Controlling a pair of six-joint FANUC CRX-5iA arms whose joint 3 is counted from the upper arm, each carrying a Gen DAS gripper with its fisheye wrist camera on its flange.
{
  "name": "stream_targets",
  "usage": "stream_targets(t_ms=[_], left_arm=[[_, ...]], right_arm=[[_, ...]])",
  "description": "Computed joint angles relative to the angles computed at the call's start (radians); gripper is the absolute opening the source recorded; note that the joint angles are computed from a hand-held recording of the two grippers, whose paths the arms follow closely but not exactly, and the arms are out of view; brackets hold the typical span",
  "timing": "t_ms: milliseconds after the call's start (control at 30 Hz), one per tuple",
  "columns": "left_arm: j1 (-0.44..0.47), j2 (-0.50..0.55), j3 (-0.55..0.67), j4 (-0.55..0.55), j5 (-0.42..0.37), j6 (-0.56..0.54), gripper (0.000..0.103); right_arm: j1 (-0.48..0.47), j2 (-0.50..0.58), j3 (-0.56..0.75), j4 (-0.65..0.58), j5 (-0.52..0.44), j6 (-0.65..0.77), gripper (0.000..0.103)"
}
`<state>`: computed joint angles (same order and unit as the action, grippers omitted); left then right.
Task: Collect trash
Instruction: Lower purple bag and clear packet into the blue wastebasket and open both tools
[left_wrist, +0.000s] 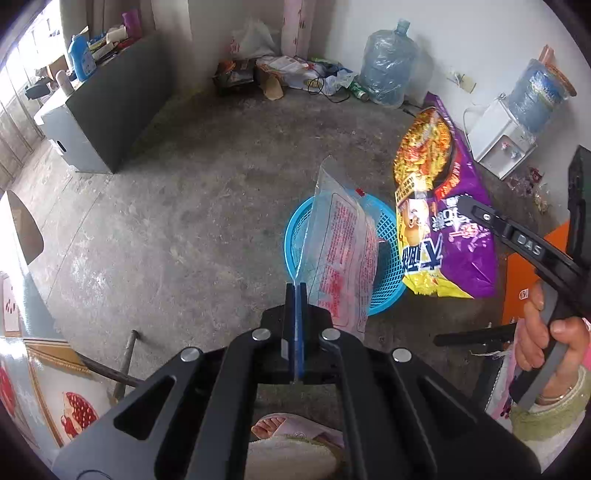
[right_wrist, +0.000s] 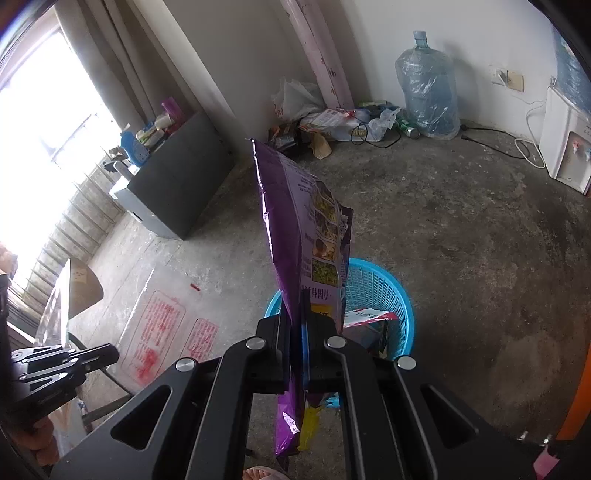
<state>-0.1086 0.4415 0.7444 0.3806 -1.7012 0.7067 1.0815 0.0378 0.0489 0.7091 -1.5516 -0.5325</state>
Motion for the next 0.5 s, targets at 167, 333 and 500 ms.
stream_targets(t_ms=[167, 333, 500], left_arm=[[0.006, 0.022, 0.024, -0.022, -0.001, 0.029, 0.0], [0.017, 0.03, 0.042, -0.033, 0.008, 0.05, 0.0], [0.025, 0.037, 0.056, -0.036, 0.003, 0.055, 0.0]], right_arm=[[-0.052, -0.061, -0.116, 0.026, 0.121, -0.141, 0.005], [-0.108, -0.112, -0.27, 0.078, 0.25, -0.44, 0.007], [-0.158, -0.133, -0.381, 0.002, 0.444, -0.673, 0.021]])
